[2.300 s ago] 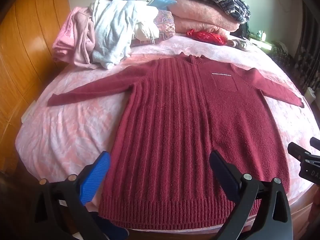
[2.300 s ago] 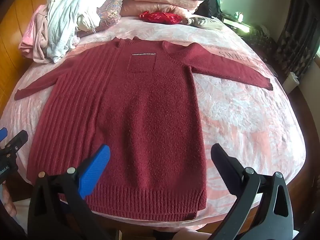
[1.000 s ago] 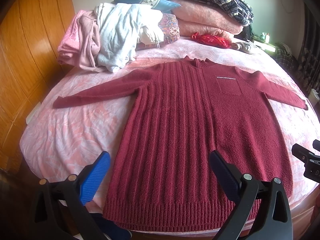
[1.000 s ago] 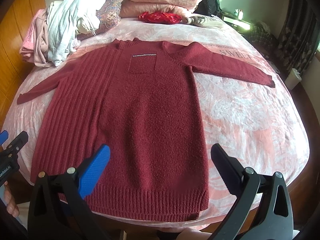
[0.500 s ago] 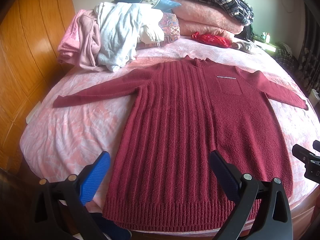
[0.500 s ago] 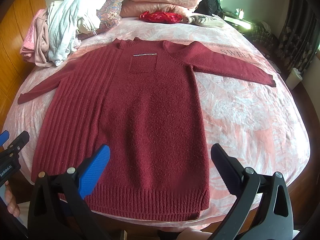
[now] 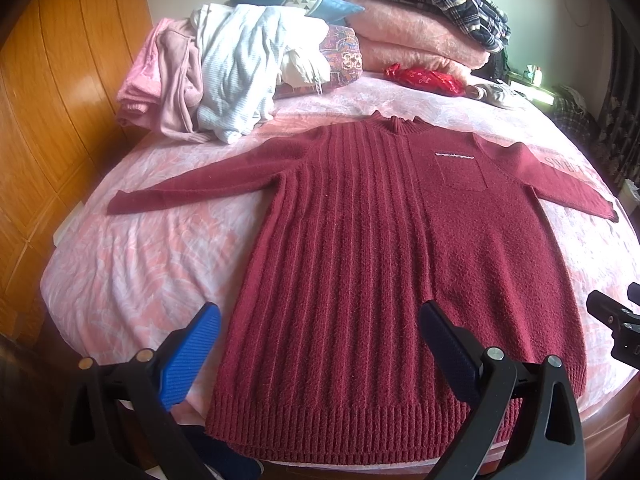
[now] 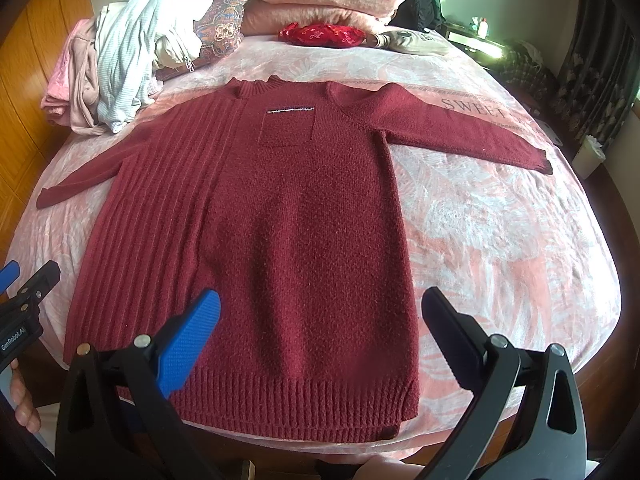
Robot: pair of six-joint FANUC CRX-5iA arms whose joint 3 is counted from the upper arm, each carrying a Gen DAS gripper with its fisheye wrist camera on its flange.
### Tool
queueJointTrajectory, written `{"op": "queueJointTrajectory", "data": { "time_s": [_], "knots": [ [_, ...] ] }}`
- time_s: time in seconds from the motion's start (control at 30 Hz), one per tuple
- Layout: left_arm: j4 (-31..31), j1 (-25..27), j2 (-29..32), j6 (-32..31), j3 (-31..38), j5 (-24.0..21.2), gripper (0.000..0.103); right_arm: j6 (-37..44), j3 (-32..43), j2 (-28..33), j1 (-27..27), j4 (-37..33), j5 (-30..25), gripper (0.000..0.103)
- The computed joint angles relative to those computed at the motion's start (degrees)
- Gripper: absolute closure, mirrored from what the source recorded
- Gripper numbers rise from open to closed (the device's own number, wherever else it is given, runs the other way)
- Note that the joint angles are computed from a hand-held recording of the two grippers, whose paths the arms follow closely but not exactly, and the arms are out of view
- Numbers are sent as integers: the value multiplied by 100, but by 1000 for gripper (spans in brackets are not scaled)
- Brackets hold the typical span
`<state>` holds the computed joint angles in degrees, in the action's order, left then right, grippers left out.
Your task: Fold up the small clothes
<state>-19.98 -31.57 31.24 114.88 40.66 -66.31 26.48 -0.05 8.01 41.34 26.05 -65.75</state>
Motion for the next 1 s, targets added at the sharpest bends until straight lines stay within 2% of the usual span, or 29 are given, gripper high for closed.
{"op": "queueJointTrajectory", "data": {
  "time_s": [1.0],
  "knots": [
    [-13,8,3,-19,16,-12,4,44,-65,-50,-38,-37,49,3]
  ]
}}
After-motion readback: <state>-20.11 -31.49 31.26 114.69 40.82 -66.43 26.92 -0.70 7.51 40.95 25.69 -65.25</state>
